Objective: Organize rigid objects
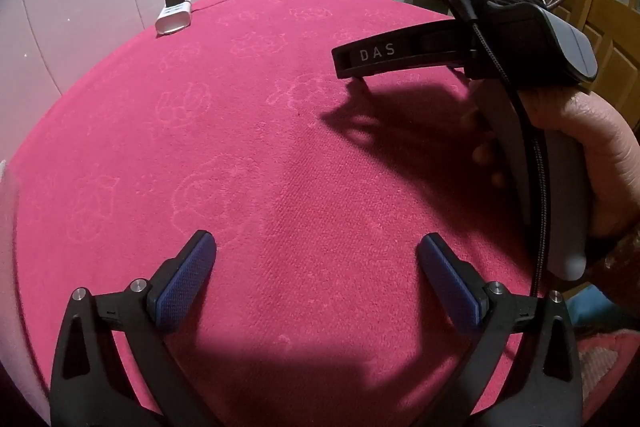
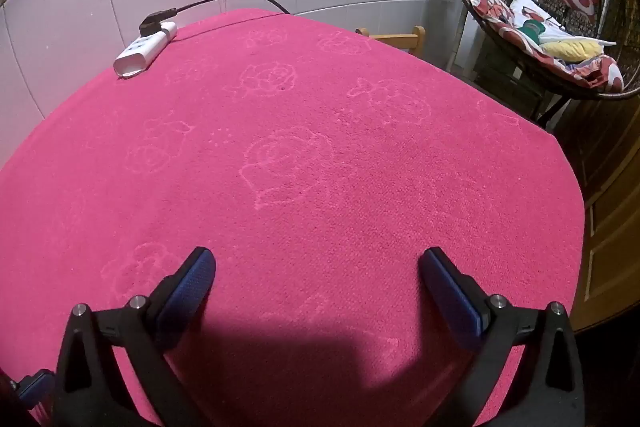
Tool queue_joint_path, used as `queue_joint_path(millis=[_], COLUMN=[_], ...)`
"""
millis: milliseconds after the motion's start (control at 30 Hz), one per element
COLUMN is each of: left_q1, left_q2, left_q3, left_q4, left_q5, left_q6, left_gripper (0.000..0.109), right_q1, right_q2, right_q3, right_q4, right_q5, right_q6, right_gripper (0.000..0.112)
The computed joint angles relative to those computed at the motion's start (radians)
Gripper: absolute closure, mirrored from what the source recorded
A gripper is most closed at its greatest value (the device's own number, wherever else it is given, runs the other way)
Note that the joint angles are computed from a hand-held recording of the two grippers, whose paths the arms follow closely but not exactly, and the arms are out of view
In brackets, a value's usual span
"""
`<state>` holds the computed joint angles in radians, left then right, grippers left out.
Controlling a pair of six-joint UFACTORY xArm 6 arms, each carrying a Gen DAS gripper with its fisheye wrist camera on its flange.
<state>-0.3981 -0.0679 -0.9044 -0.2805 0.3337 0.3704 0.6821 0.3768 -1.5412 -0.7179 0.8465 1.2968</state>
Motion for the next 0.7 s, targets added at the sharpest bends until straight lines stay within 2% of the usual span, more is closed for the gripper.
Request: queue_joint_path(millis=[700], left_q1=[0.0], left_q2=[0.0], left_q3=[0.0], left_q4=[0.001], left_q5=[-0.001], left_q6=[-0.001], left_gripper=[0.006], right_q1=[0.0], right_q2=[-0.004], right_q3=[0.007], right_q4=[-0.005], right_q5=[-0.011], right_q6=[0.011], right_gripper=[0.009])
